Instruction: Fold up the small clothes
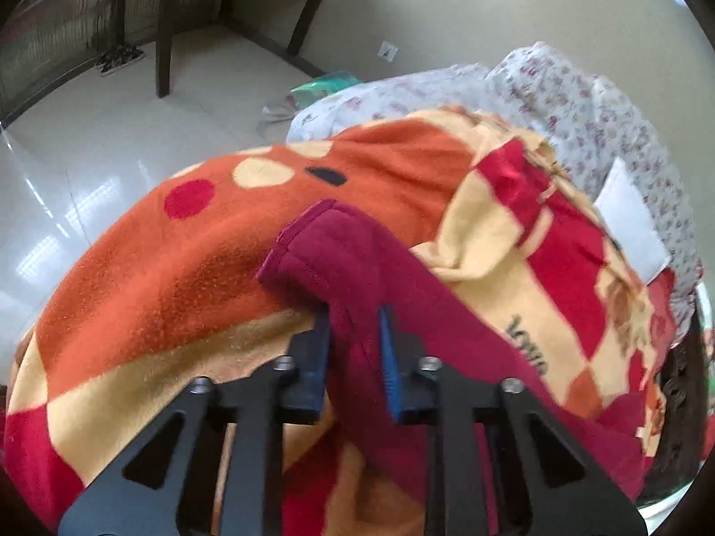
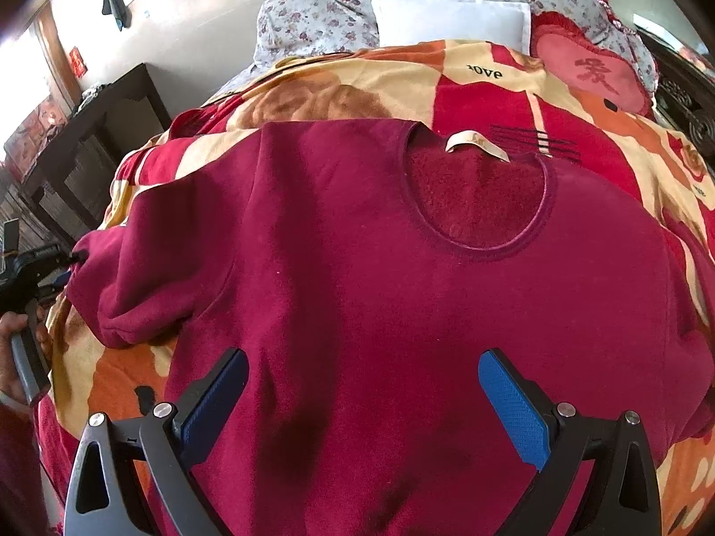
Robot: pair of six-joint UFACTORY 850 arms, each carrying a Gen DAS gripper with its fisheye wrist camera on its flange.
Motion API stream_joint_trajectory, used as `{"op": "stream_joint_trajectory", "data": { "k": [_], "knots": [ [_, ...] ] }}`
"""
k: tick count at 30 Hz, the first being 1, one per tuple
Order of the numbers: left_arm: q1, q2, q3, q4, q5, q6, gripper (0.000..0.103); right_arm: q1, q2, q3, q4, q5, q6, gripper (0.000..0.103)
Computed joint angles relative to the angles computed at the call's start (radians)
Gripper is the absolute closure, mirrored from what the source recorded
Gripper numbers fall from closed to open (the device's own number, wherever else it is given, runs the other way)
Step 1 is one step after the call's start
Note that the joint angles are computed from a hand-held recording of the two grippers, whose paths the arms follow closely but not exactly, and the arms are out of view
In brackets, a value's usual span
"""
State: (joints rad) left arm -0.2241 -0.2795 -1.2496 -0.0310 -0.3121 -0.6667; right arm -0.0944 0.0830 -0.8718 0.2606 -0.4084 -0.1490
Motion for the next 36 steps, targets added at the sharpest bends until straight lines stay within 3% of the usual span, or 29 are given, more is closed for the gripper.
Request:
{"op": "stream_joint_trajectory", "data": {
  "k": [4,7,11,14,17,20,23,26,28,33,34,36],
  "knots": [
    [-0.056,0.081,0.025,0.107,0.054,-0.073,0.092,-0.03,0.014,0.008,0.032,0.006,-0.032,0.001],
    [-0.118,0.131,0.012,-0.03,0.1,0.096,0.092,-0.066,0.026,0.012,0.07,0.009,-0.062,0.001],
    [-0.227,0.135,-0.055,-0.319,0.123,0.431,0.092,-0.119,0.05,0.018,0.12,0.009,-0.103,0.001],
    [-0.307,0.085,-0.126,-0.51,0.092,0.645,0.092,-0.167,0.073,0.024,0.137,0.01,-0.122,0.001],
    [-0.403,0.014,-0.186,-0.433,0.073,0.619,0.092,-0.226,0.086,0.027,0.152,0.004,-0.143,0.001],
    [-0.476,-0.078,-0.245,-0.525,0.01,0.705,0.092,-0.287,0.086,0.026,0.169,-0.004,-0.163,0.001],
    [-0.537,-0.149,-0.28,-0.491,-0.022,0.695,0.092,-0.352,0.083,0.03,0.22,-0.02,-0.21,0.001],
    [-0.567,-0.22,-0.323,-0.558,-0.114,0.785,0.092,-0.401,0.077,0.031,0.236,-0.035,-0.225,0.001],
    [-0.585,-0.239,-0.336,-0.525,-0.175,0.753,0.092,-0.429,0.08,0.037,0.26,-0.043,-0.247,0.001],
    [-0.587,-0.164,-0.281,-0.495,-0.209,0.803,0.091,-0.465,0.075,0.039,0.387,-0.086,-0.37,0.001],
    [-0.58,-0.125,-0.25,-0.486,-0.204,0.813,0.087,-0.466,0.074,0.039,0.425,-0.1,-0.41,0.001],
    [-0.567,-0.047,-0.17,-0.465,-0.15,0.82,0.059,-0.461,0.071,0.041,0.502,-0.134,-0.494,0.001]
  ]
}}
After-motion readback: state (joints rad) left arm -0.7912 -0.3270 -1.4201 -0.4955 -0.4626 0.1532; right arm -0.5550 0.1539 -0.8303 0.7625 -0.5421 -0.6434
